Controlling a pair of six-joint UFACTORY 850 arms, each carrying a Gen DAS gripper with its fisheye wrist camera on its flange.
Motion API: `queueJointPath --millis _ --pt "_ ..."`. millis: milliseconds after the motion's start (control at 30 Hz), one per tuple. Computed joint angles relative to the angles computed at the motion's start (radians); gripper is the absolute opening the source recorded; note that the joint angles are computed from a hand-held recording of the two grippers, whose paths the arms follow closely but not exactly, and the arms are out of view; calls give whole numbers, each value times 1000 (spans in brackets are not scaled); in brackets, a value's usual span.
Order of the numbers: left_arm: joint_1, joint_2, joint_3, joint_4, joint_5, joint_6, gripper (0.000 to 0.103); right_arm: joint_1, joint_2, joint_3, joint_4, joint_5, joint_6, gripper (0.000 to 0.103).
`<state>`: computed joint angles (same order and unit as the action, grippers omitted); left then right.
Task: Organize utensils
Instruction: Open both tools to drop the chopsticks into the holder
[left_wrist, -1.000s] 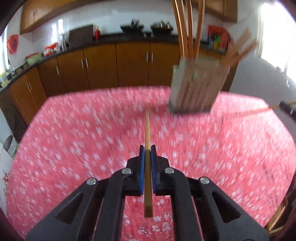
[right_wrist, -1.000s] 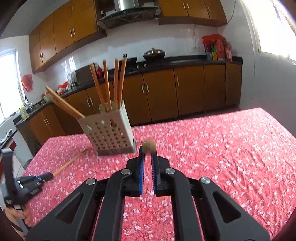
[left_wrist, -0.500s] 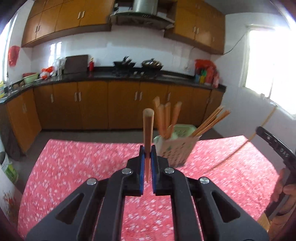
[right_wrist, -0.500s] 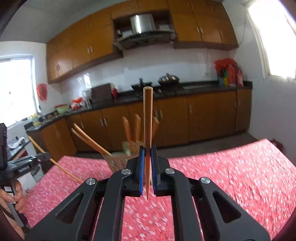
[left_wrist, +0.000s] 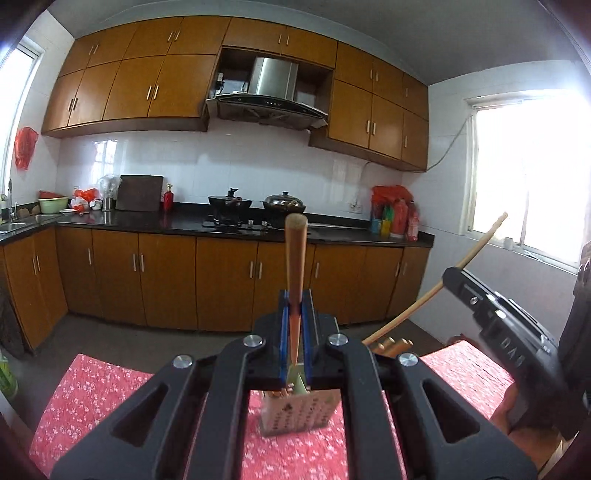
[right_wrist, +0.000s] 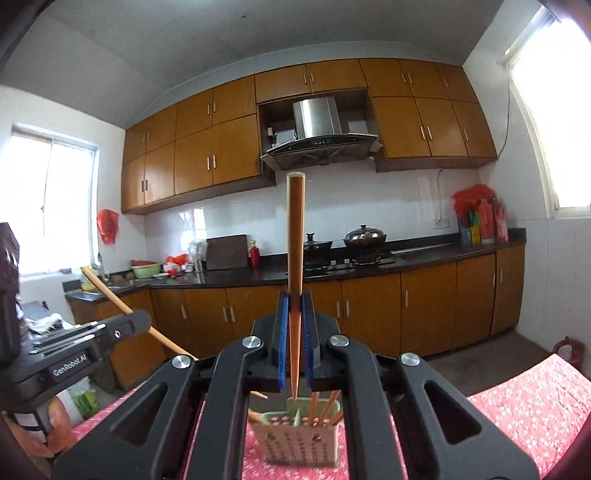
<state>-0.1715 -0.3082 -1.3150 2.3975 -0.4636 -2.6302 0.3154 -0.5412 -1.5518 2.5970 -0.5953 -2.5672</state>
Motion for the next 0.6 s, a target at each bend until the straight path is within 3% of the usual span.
queueJointPath --millis 167,400,467,533,600 --pt "14 -104 -110 -115 59 112 7 17 -100 -134 -82 141 76 8" --pt "43 -194 -187 -209 139 169 11 16 -124 -158 -226 212 221 11" --pt "46 -187 -175 -175 131 127 20 9 -107 -130 -168 194 178 37" --pt "45 -160 -136 -109 102 53 37 1 -76 -80 -78 153 99 49" --pt "45 -128 -97 -77 73 13 45 -8 -38 -24 -11 117 35 56"
